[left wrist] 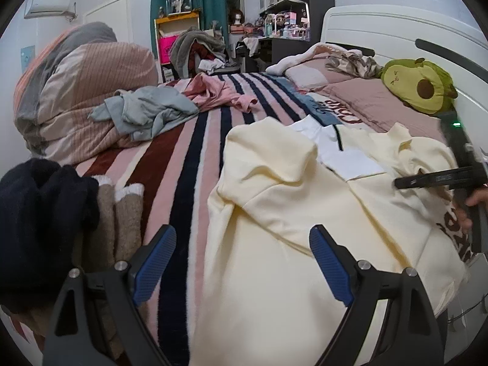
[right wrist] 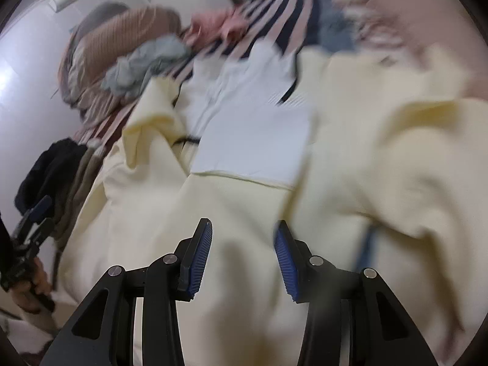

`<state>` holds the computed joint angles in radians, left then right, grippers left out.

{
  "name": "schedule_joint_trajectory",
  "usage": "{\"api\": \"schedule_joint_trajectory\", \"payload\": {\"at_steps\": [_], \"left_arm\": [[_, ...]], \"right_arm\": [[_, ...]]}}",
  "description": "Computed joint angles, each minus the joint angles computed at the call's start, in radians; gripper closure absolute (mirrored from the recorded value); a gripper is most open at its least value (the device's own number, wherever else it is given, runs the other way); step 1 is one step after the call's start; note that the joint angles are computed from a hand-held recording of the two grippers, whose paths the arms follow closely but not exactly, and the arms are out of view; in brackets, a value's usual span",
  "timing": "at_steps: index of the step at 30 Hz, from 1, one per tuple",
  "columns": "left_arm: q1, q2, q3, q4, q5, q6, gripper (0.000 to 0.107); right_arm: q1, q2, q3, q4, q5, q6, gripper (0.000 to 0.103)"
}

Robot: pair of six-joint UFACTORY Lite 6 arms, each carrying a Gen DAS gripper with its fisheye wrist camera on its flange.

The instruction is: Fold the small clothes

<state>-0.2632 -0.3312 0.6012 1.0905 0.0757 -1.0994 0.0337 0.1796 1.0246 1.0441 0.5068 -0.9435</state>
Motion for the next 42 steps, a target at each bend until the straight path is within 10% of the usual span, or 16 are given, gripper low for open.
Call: {"api": "schedule_joint_trajectory", "payload": {"at_steps": [10,21,25,35,42], "left_arm": [[-0.248,-0.013,0.081,-0.015,0.122,-0.077,0.020],[-0.490,0.099,0.200,0.070,0.294,-0.228,0.020],[-0.494,0.097,0.204,0.070,0.297,-0.224,0.020],[-0.467,-0.035,0.115,0.046,0.259,-0.200,0.020],[-0.440,-0.206,0.037,-0.066,0.309,-0.066,0.020]], "right_arm": [[-0.545,-0.606,-0.326,-0.258,0.037,-0.041,0.048],[-0.848,-0.183,-0.130,-0.179,0.219,-0.370,0.046],[-0.900,-0.153,-0.108,-0.151,0.334,-0.415,0.099],[-0.790,-0.406,-0.236,-0.088,0.573,-0.395,0.103],[-0.505,-0.519,-0.285,-0.168,0.328,-0.250,0.101]]}}
